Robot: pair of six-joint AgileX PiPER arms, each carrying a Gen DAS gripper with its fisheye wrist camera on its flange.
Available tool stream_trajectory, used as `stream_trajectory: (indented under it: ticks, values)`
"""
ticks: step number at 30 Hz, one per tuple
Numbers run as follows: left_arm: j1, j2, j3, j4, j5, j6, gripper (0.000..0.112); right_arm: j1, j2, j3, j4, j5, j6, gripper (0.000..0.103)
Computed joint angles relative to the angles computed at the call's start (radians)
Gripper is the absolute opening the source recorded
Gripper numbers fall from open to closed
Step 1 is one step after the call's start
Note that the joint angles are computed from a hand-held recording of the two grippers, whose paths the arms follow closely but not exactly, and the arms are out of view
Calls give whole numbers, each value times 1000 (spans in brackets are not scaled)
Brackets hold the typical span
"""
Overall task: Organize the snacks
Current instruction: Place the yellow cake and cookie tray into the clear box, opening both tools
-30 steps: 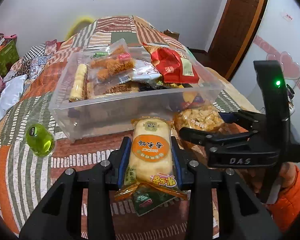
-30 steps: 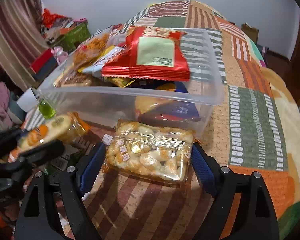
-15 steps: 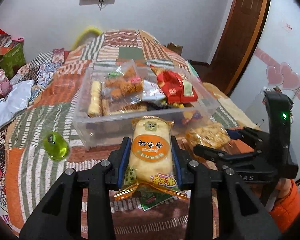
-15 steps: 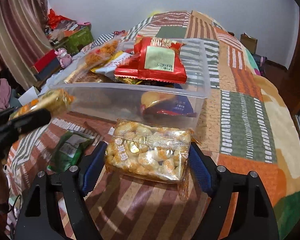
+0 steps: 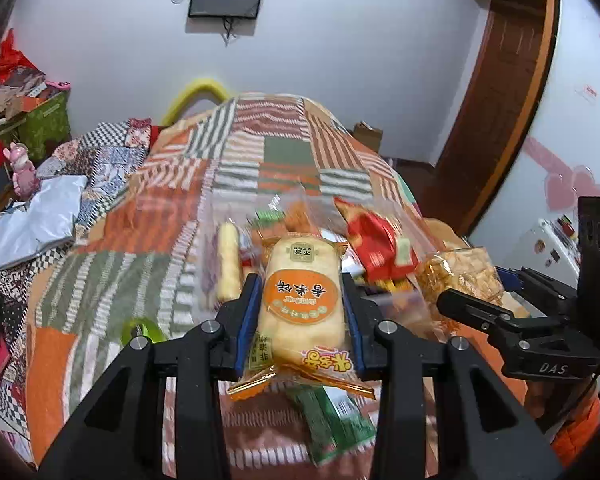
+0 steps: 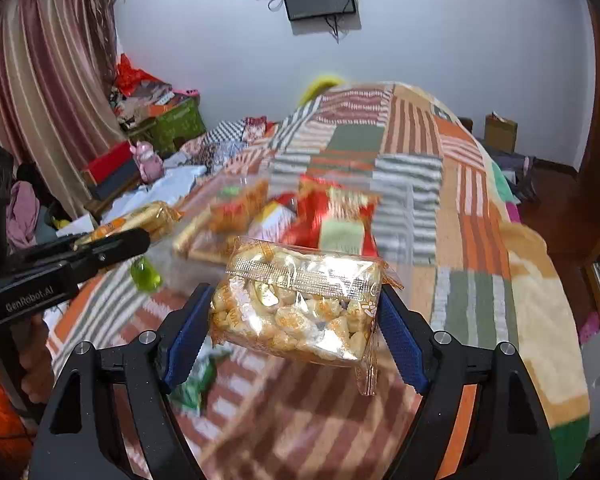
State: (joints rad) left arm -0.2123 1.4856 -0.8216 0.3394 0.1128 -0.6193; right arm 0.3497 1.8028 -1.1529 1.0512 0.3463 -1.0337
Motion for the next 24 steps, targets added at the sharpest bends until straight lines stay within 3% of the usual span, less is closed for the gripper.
stream_trajectory:
  ticks: [5, 14, 20, 24]
  values:
    - [48, 78, -72, 123, 0, -111, 37, 24, 61, -111, -49, -7, 60, 78]
    - [118, 238, -187, -231, -9, 257, 37, 69, 205, -320, -247, 18, 277, 78]
    - [125, 306, -233, -316, -7, 363, 37, 100, 292, -446, -401, 53, 424, 78]
    - [122, 331, -243, -407, -13, 474, 38, 107, 320, -477, -425, 55, 445, 78]
